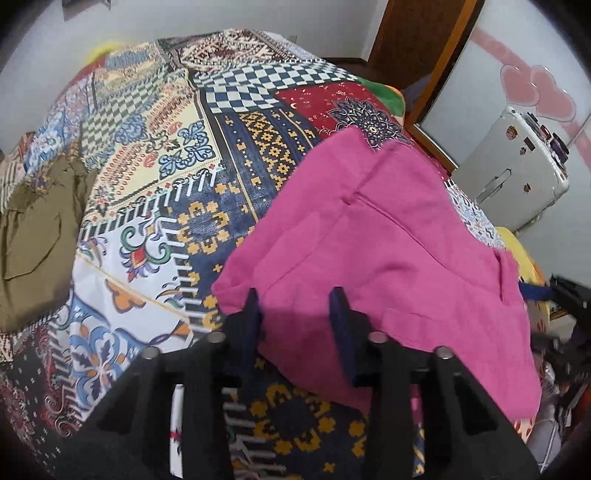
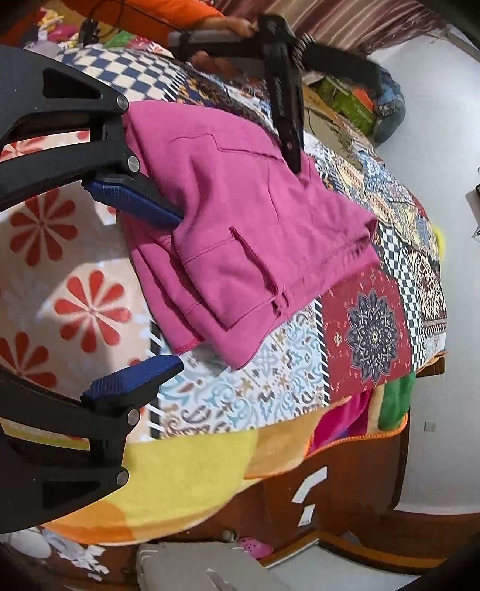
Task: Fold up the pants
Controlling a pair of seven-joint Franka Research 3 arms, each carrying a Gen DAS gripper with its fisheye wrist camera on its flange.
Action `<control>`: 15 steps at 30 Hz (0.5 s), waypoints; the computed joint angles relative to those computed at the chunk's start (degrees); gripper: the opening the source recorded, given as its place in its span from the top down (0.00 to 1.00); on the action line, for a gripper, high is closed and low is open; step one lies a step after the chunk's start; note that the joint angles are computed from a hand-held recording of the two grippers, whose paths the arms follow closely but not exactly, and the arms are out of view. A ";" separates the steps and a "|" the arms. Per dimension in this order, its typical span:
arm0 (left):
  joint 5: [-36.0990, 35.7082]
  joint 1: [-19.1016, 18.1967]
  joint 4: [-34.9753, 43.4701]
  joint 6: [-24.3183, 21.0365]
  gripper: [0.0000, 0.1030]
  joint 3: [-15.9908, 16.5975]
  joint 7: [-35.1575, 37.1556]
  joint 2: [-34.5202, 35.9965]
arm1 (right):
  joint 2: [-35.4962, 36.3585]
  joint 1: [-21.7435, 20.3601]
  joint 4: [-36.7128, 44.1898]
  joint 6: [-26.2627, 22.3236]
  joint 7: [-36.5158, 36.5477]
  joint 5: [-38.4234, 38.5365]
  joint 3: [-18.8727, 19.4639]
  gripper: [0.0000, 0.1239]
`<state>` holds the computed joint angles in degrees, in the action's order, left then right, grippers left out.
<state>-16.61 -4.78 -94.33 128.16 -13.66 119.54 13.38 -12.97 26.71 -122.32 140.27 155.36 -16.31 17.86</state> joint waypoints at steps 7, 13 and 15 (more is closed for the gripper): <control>-3.61 0.77 -8.48 2.17 0.77 1.37 3.13 -8.11 | -1.79 -1.02 0.41 -0.50 1.37 -3.23 0.73 0.44; -6.99 0.13 -15.57 2.74 0.89 4.06 3.13 -15.76 | -1.70 -1.22 0.82 3.84 0.96 -3.94 1.45 0.44; -7.44 -0.24 -17.58 2.98 0.90 5.06 2.94 -17.71 | 0.55 -0.47 2.61 3.46 -1.55 -3.22 1.50 0.44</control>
<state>-24.05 -5.02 -111.91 131.14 -8.60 122.47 -4.34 -12.42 26.24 -119.71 143.73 153.81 -19.53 19.36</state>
